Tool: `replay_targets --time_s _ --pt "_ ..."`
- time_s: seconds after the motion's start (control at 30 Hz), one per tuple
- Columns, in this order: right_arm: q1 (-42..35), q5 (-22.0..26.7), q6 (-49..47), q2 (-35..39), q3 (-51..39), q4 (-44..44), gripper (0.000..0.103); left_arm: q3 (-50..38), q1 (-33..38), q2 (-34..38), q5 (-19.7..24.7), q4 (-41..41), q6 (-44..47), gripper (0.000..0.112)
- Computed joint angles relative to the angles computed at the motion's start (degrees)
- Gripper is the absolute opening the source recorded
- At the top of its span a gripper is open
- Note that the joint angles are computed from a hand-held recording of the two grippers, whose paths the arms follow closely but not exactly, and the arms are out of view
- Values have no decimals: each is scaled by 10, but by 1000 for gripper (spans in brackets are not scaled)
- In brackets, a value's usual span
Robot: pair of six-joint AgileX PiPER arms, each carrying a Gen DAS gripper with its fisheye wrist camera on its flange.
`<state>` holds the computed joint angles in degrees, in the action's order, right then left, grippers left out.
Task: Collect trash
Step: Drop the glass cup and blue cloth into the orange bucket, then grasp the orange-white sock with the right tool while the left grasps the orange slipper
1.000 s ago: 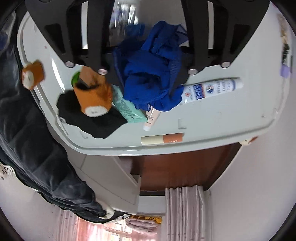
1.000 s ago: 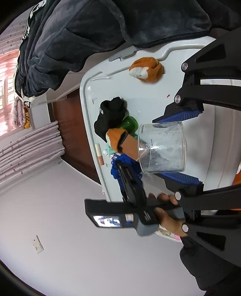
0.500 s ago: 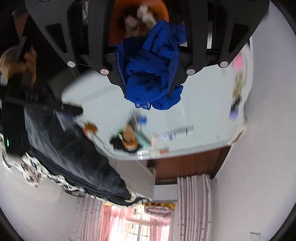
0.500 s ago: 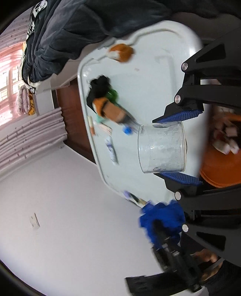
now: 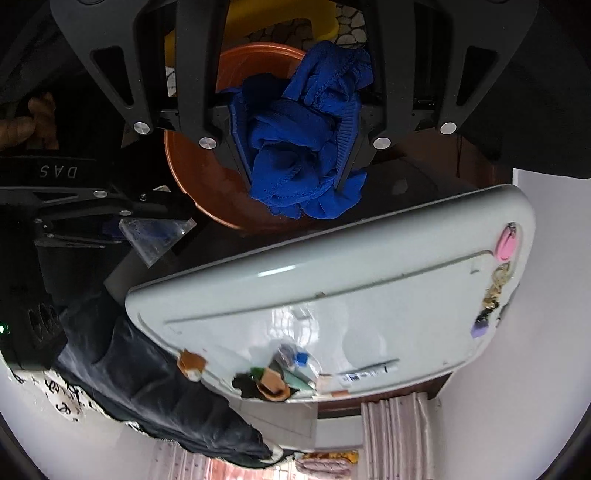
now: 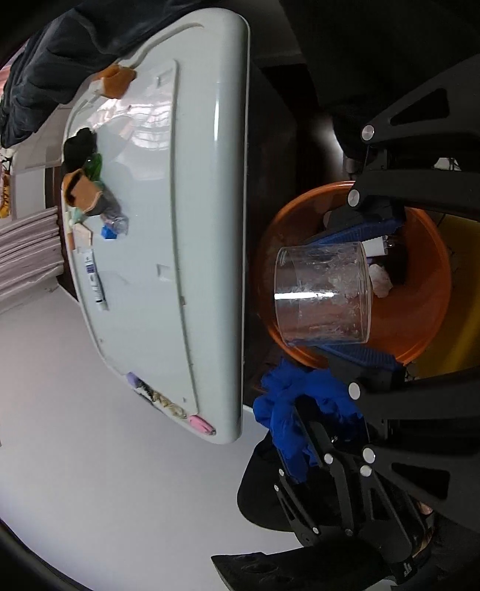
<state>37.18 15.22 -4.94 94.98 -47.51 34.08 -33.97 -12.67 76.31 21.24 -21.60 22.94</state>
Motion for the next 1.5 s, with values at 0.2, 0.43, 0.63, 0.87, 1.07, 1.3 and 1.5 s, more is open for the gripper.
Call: replay_targets --time_s 0.2,0.43,0.63,0.87,1.07,1.3,1.5 --pt "-13 10 -27 12 -1 34 49 -12 23 38 19 -7 -5 50" --pt "-17 10 -25 9 1 34 58 -19 24 48 19 -1 -15 68" --pt "-108 50 -25 -15 -45 12 58 -33 43 46 25 -14 2 68" --pt "-255 159 217 173 -361 -326 62 -76 57 91 23 -32 11 73" --pt "-302 318 232 396 -660 -331 43 -118 50 144 36 -19 -3 73" --pt "-305 251 159 322 -557 -230 24 -259 28 230 67 -50 1 73" --pt "-293 70 91 136 -329 -160 24 -552 -41 403 93 45 -96 80"
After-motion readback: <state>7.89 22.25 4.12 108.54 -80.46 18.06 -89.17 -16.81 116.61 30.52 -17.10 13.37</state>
